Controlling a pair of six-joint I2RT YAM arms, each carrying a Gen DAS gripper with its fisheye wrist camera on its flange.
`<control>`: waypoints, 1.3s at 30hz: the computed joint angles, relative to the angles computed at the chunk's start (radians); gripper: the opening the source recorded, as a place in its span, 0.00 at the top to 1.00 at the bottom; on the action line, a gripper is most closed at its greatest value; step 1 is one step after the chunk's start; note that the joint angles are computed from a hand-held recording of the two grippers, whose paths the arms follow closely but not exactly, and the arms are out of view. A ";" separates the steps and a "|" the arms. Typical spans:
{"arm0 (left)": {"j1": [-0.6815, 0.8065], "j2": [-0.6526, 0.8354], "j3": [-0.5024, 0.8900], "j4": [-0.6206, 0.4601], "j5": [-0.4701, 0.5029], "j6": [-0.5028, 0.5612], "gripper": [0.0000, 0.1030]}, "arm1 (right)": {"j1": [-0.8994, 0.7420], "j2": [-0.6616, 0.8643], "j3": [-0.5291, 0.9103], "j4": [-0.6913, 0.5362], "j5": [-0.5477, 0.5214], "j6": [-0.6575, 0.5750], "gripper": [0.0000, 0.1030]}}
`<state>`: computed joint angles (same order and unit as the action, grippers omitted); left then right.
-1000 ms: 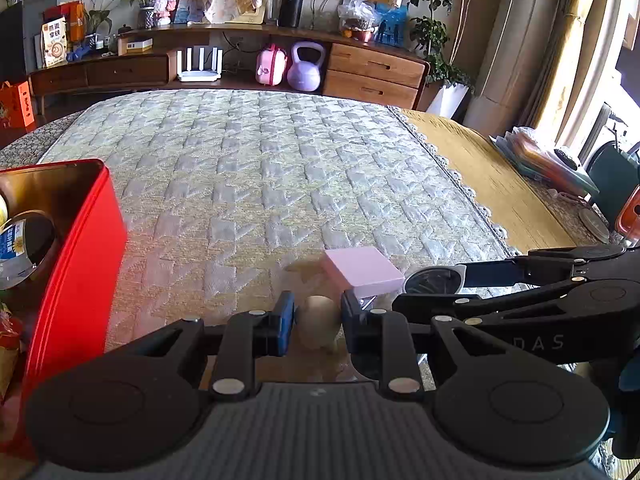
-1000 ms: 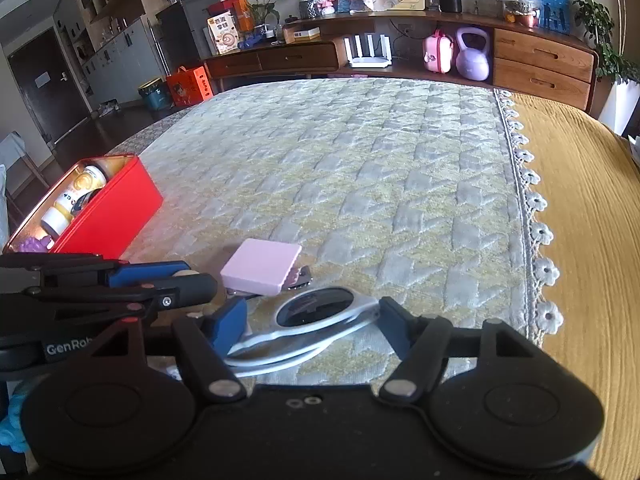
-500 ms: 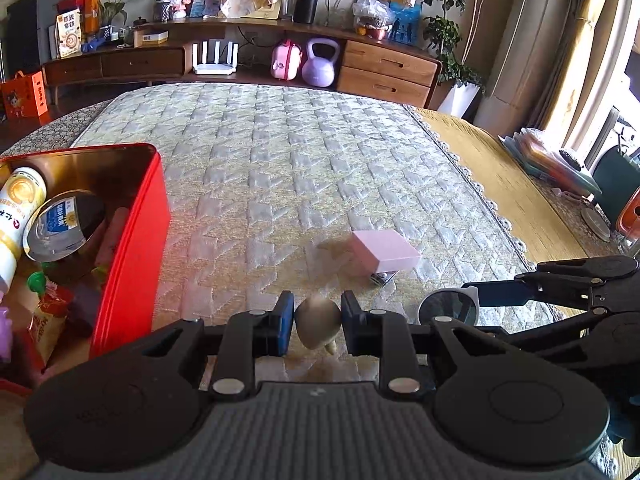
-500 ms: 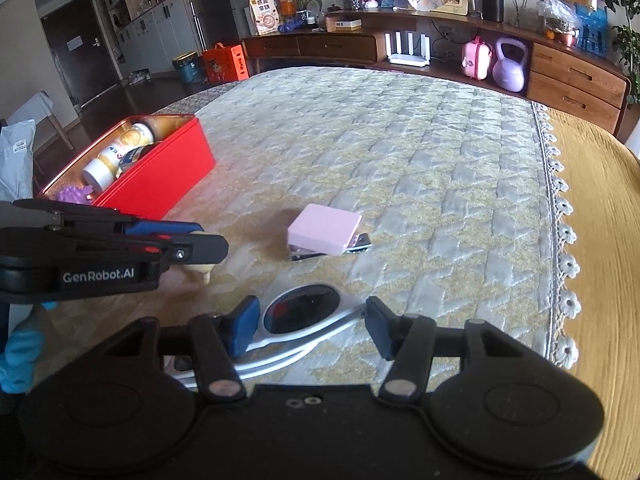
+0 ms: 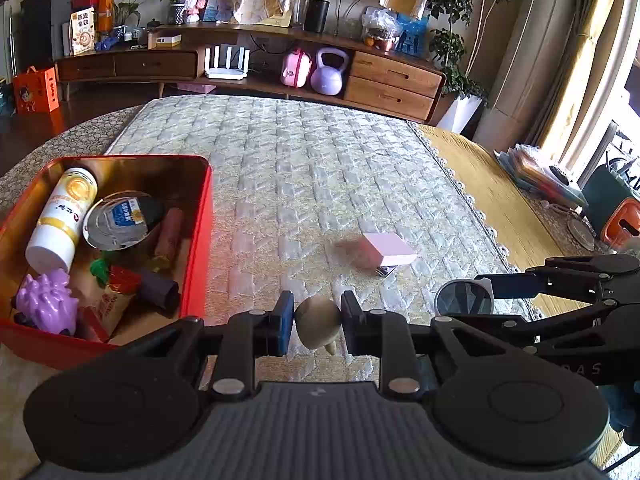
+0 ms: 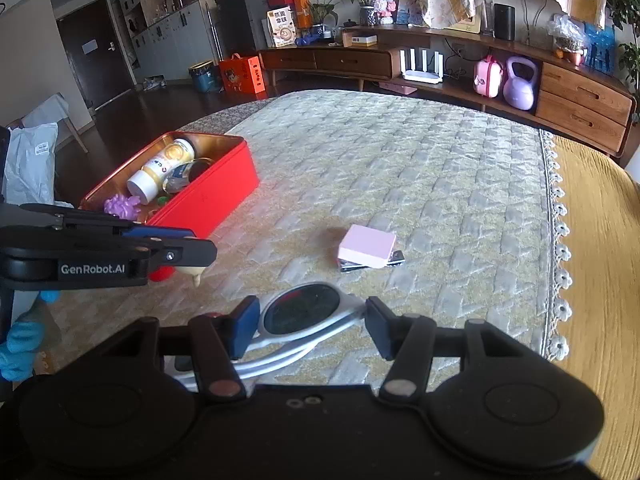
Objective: Organize rigid objects
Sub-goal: 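Grasp the beige ball with the left tool while the right tool grasps the white sunglasses, then carry the beige ball into the red tin with the left tool while the right tool drops the sunglasses in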
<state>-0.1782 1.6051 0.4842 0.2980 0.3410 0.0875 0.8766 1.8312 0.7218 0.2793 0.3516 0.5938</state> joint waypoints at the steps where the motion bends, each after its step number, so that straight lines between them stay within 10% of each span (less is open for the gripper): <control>1: 0.011 -0.024 -0.003 -0.018 0.003 0.004 0.76 | 0.006 -0.008 0.006 -0.013 0.007 0.001 0.45; 18: 0.334 -0.231 0.041 -0.274 0.156 0.173 0.76 | 0.102 0.033 0.286 -0.207 0.071 -0.041 0.45; 39: 0.529 0.067 0.293 -0.270 0.169 0.229 0.76 | 0.070 0.395 0.852 -0.419 0.033 -0.147 0.45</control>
